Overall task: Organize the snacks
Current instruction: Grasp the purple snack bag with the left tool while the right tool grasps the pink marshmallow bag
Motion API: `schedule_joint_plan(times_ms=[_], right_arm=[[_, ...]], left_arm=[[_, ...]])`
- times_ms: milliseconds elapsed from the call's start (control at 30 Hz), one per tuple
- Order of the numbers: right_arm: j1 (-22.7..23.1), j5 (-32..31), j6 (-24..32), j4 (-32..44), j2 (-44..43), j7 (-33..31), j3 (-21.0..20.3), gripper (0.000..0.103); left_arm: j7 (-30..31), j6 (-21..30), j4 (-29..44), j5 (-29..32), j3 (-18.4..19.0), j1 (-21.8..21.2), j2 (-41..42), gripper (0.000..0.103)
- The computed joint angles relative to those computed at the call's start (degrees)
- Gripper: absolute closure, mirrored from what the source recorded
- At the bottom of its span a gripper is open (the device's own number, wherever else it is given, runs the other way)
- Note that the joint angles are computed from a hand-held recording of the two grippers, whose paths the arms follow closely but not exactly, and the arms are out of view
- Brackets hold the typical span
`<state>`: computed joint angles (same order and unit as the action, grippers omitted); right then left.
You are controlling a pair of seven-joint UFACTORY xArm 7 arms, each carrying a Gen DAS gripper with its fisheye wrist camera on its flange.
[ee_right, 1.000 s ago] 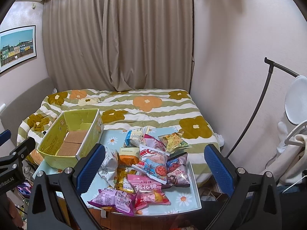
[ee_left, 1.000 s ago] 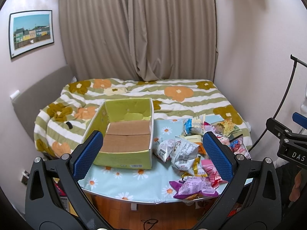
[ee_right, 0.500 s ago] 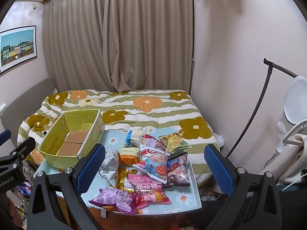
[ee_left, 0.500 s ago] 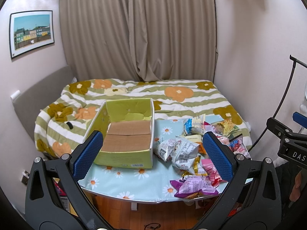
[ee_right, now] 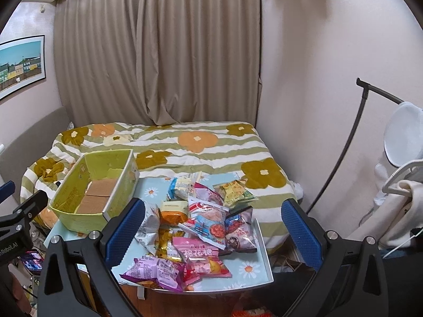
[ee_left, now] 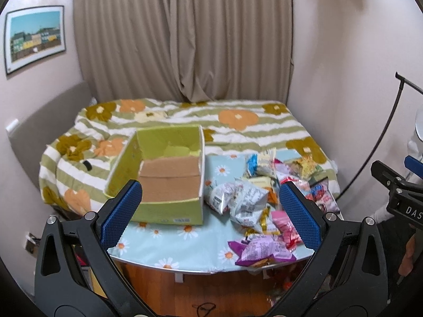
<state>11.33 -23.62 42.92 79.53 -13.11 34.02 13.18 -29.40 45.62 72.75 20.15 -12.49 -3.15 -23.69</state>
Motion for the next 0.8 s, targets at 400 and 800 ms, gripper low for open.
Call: schedule_joint_plan(times_ms=[400,800], right_arm=[[-0.84,4.28,0.58,-7.77,-1.12,-0.58,-2.62,0.0],[0.2,25.95,-3.03,-12.39,4.94,-19.02,-8.55,0.0]], left_arm=[[5.6,0.94,-3.75,-8.1,2.75,-4.3,6.04,0.0],[-0.96,4.56,-2.3,-11.55,2.9,-9.08,17.46,0.0]])
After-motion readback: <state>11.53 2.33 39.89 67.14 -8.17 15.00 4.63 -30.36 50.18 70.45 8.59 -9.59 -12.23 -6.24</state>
